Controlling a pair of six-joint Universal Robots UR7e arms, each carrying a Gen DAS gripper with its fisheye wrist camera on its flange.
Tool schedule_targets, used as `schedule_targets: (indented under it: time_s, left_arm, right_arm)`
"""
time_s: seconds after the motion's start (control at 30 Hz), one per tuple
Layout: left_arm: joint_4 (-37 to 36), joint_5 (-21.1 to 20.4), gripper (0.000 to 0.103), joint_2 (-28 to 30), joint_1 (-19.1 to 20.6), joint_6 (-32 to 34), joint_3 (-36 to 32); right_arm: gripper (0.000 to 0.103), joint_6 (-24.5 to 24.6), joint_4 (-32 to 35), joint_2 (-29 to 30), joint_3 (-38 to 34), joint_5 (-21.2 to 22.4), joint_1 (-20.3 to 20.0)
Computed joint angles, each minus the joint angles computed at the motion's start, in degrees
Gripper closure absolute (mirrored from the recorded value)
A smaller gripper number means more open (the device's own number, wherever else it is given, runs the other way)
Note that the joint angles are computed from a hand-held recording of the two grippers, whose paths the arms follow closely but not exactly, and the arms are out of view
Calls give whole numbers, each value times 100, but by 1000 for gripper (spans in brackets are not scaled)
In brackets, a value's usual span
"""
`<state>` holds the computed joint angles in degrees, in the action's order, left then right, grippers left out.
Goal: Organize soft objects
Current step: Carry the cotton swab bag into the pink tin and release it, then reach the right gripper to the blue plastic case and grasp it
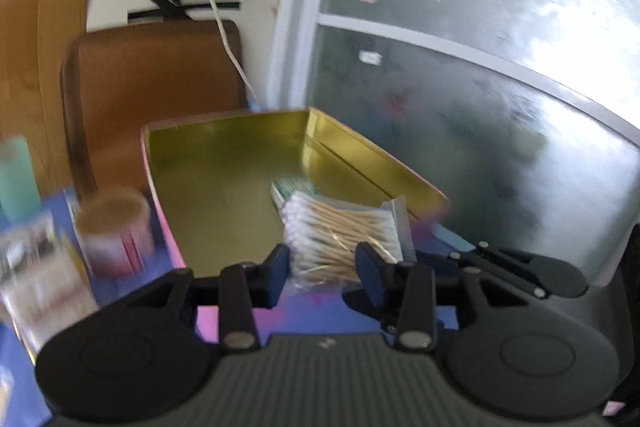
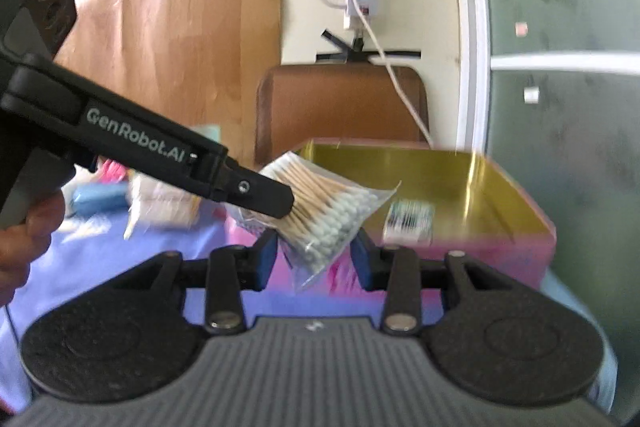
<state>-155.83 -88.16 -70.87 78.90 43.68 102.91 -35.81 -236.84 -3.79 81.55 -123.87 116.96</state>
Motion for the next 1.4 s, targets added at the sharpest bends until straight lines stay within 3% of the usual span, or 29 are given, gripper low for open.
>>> schedule_targets:
  time_s: [0.1,0.2,0.37,0.47,0.6,0.73,0.93,1.2,1.4]
  left_arm:
    - [-149,388,64,606,-39,-270,-549]
    - [-397,794,64,1120,-44,-342,-941]
    - [-778,1280,63,1483,-72,-289,-1072]
    - [-840,1111,60,1342,-17,-398,-961]
    - [-1661,1277,59,1064,-78,-14,-462]
    - [-2092,1147,57,624,-68,131,67]
    - [-2272,1076,55,128,21,215,541]
    - [-2058,762,52,-287,659,234,608]
    - [-1882,835,52,-229,1579,99,43]
  right_arm:
    - [60,451,944,-88,-434,158,-292]
    - [59,640,1661,55,-1006,32,-456]
    - [57,902,2031,290,-1512,-342,-492]
    - [57,970,1643,246,-1238,-305,-447]
    - [57,1062,1003,183,-847,-219,-290]
    - [57,1365,430,147,-489,-146,-95]
    - [57,1558,135,271,-381,-311,186]
    - [57,1764,961,554,-713,-461,456]
    - [57,2073,2394,780,-1216,-21,498]
